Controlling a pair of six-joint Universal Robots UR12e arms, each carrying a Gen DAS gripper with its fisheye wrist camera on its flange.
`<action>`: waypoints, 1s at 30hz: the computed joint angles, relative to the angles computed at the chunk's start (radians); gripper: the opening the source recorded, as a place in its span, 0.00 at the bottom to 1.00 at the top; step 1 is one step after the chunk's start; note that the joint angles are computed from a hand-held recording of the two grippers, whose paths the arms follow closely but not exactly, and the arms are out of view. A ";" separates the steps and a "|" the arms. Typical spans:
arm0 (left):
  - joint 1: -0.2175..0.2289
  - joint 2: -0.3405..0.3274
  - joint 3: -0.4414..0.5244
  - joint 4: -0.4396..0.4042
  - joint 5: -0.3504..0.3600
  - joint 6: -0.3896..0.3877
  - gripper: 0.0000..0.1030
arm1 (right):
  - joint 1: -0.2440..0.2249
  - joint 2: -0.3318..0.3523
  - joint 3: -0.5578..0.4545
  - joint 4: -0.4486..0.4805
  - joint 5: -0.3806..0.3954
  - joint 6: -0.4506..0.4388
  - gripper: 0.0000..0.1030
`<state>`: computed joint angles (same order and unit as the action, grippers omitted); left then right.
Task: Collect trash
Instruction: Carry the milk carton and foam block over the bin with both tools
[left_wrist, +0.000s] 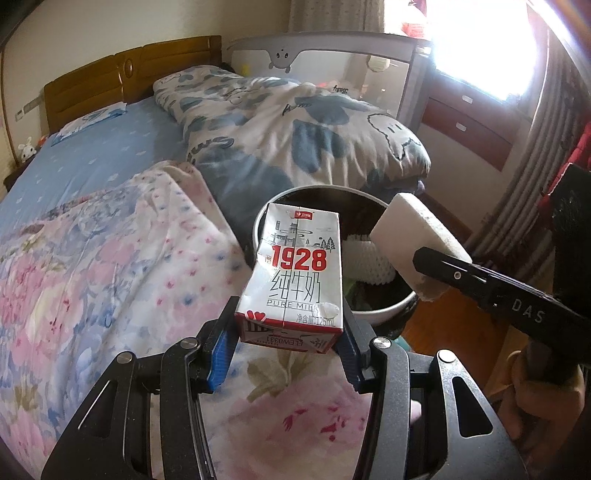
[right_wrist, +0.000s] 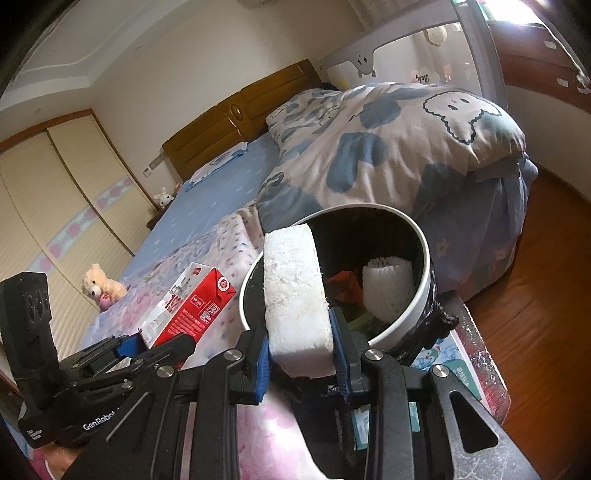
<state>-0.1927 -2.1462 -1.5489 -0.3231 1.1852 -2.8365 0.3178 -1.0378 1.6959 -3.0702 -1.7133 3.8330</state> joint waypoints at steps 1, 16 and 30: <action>-0.001 -0.002 0.004 -0.002 0.000 0.000 0.46 | -0.001 0.000 -0.001 0.002 0.000 -0.001 0.28; -0.018 -0.027 0.046 -0.020 0.014 0.010 0.46 | -0.023 0.008 -0.029 0.063 0.020 -0.024 0.28; -0.026 -0.045 0.075 -0.037 0.026 0.015 0.46 | -0.039 0.014 -0.040 0.083 0.036 -0.034 0.28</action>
